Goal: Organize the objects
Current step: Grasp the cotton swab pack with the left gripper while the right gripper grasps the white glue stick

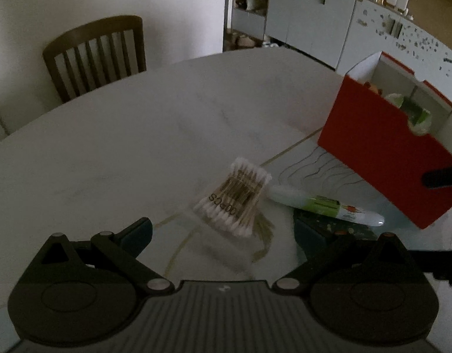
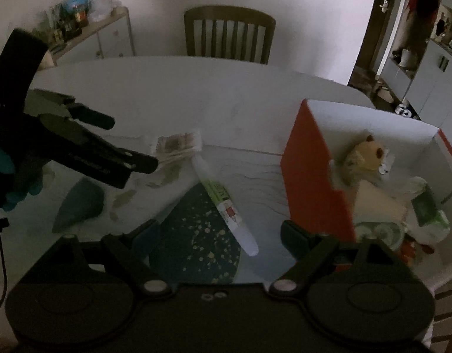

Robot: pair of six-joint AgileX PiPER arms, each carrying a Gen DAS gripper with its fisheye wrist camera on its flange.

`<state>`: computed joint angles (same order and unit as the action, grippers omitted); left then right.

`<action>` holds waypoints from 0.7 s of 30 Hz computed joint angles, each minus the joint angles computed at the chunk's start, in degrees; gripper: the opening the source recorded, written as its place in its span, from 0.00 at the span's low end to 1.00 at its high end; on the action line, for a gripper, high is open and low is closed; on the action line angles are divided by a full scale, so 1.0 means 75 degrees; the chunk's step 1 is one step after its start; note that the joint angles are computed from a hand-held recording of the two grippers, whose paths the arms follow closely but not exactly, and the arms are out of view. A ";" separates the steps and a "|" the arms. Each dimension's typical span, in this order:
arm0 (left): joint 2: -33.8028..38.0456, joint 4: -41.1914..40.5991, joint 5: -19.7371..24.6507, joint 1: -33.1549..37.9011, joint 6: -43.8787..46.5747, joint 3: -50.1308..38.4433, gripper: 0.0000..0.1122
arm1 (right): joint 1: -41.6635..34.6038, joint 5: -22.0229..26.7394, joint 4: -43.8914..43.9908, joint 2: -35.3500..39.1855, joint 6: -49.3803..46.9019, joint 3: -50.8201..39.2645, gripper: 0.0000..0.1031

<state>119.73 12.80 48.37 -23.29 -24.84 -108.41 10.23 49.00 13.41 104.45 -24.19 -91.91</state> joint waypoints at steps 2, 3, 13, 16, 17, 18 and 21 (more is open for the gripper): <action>0.0255 -0.0075 0.0117 0.0053 0.0130 -0.0310 0.92 | 0.0043 -0.0012 -0.0070 0.0211 0.0010 -0.0131 0.86; 0.0379 -0.0103 0.0200 0.0077 0.0190 -0.0476 0.92 | 0.0065 0.0002 -0.0105 0.0342 -0.0001 -0.0227 0.86; 0.1460 -0.0672 0.0907 0.0353 0.0918 -0.2010 0.92 | 0.0230 0.0209 -0.0325 0.1270 -0.0023 -0.1052 0.84; 0.1729 -0.0676 0.1092 0.0360 0.1013 -0.2432 0.92 | 0.0250 0.0280 -0.0339 0.1485 -0.0021 -0.1299 0.84; 0.1775 -0.0660 0.1088 0.0361 0.1039 -0.2490 0.91 | 0.0252 0.0305 -0.0329 0.1548 0.0000 -0.1369 0.84; 0.1834 -0.0661 0.1103 0.0364 0.1069 -0.2580 0.91 | 0.0253 0.0332 -0.0316 0.1613 0.0012 -0.1439 0.84; 0.1925 -0.0592 0.1058 0.0369 0.1075 -0.2663 0.91 | 0.0283 0.0309 -0.0348 0.1738 0.0037 -0.1538 0.83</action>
